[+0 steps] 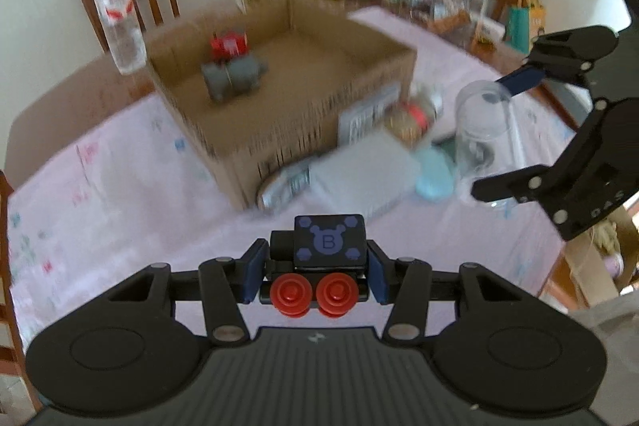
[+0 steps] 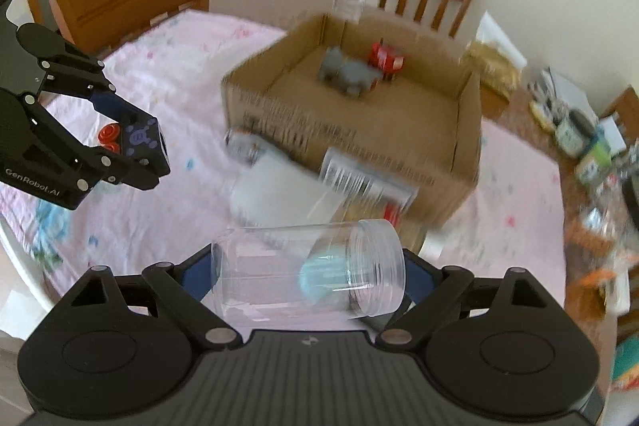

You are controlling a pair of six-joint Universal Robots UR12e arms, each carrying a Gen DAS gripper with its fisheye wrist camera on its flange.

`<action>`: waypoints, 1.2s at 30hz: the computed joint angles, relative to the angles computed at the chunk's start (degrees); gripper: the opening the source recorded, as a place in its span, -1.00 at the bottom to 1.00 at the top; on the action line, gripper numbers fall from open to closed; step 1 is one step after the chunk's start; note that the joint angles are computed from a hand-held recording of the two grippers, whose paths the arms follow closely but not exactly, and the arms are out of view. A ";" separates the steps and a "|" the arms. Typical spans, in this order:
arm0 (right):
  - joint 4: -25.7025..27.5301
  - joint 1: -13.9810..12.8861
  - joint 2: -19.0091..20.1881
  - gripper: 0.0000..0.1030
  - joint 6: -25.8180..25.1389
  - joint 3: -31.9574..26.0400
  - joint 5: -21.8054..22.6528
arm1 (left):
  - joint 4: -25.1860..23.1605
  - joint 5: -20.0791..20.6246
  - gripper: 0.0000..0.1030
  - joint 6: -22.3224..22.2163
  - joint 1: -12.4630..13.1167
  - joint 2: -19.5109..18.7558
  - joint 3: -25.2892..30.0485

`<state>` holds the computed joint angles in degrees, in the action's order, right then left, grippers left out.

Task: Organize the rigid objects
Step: 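Carry the train car and jar into the box and release both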

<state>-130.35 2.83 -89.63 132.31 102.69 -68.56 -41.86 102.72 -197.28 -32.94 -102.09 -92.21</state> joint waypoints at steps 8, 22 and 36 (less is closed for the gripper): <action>-2.53 -0.32 4.88 0.83 -2.54 -5.92 5.11 | 1.10 6.70 -0.03 -0.64 0.55 -3.65 6.17; -2.02 -0.56 11.67 0.83 -3.39 -14.01 8.23 | 0.99 11.20 0.30 -7.75 2.36 -10.26 12.93; 0.58 0.47 16.27 0.84 -3.71 -18.75 6.13 | -3.05 23.05 0.94 -19.13 -1.56 -9.38 11.44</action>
